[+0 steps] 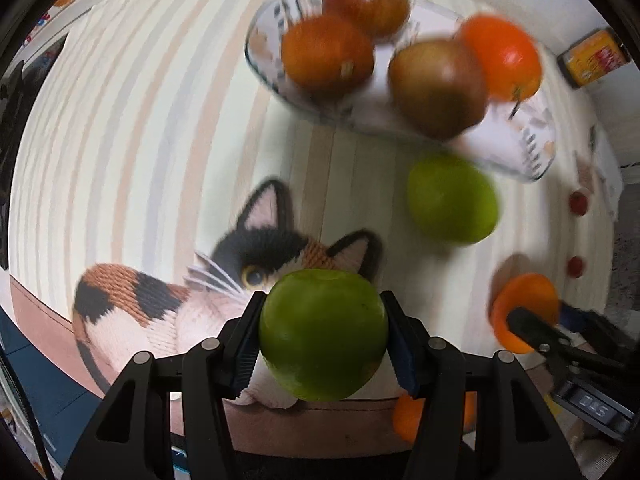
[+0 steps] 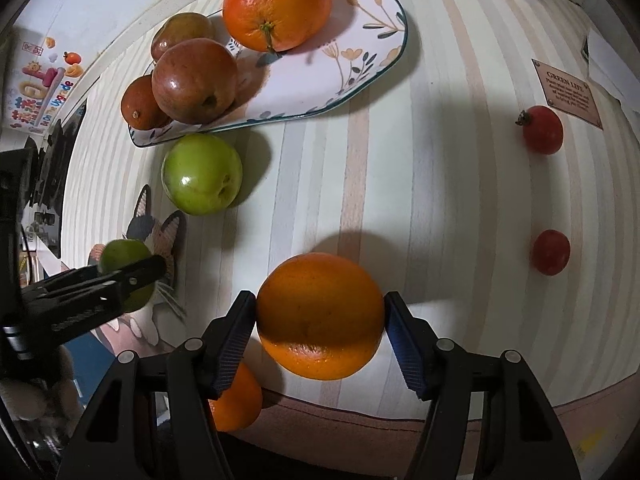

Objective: Organize fruits
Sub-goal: 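Carry both fruits onto the floral plate and open both tools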

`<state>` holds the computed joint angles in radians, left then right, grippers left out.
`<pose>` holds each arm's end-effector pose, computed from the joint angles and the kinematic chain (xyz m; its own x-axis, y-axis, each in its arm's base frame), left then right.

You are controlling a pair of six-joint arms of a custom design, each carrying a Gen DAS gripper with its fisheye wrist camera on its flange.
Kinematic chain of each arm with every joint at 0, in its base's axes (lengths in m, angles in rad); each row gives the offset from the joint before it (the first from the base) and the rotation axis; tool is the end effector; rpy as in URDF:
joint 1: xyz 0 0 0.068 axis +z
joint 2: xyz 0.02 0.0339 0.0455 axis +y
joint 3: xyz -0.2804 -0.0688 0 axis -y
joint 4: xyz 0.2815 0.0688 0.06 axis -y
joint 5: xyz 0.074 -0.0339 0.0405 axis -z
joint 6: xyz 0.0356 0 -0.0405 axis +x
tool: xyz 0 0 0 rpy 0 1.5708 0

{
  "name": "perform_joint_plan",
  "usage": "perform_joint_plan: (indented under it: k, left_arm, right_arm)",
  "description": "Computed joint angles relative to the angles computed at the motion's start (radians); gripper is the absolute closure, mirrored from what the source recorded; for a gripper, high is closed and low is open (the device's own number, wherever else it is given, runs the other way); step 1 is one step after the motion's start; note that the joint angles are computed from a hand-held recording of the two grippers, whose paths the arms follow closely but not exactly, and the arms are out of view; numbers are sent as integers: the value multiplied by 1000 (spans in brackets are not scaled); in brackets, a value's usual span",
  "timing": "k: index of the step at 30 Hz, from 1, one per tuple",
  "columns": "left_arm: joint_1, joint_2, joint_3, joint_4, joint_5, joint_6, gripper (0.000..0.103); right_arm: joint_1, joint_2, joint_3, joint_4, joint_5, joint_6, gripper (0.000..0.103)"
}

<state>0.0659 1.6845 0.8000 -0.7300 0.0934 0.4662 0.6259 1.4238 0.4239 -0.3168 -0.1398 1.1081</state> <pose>0.2715 0.0146 0.1030 -0.9218 0.3877 -0.0029 0.3859 0.9168 -0.1029 0.1665 0.1265 0.0807 -0.8946 0.4467 0.0085 0.4303 0.8565 0.2851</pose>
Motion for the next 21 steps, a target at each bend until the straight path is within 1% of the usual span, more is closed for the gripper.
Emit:
perform_joint_plan:
  k: [1, 4, 6, 8, 10, 15, 16, 18, 21]
  left_arm:
    - [1, -7, 25, -30, 13, 0, 50]
    - [8, -19, 144, -137, 62, 8, 50]
    - [4, 3, 231, -187, 77, 2, 50]
    - [-1, 39, 319, -214, 90, -4, 50]
    - [-5, 89, 399, -215, 80, -10, 50]
    - [-51, 250, 565, -202, 39, -62, 50]
    - [-69, 272, 576, -191, 29, -81, 50]
    - [-85, 356, 664, -212, 8, -99, 50]
    - [-100, 443, 754, -242, -2, -124, 50]
  right_arm:
    - [-3, -2, 3, 5, -2, 5, 36]
    - [-68, -90, -1, -31, -11, -16, 36]
    - [-135, -150, 6, -61, -21, -47, 36]
    - [-209, -172, 35, -89, -23, -94, 36]
    - [-284, -156, 79, -113, -17, -153, 36]
    - [-404, 7, 188, -111, -9, -278, 36]
    - [-415, 43, 209, -111, -2, -292, 36]
    - [-427, 105, 241, -110, 10, -318, 36]
    - [-423, 171, 271, -96, 18, -315, 36]
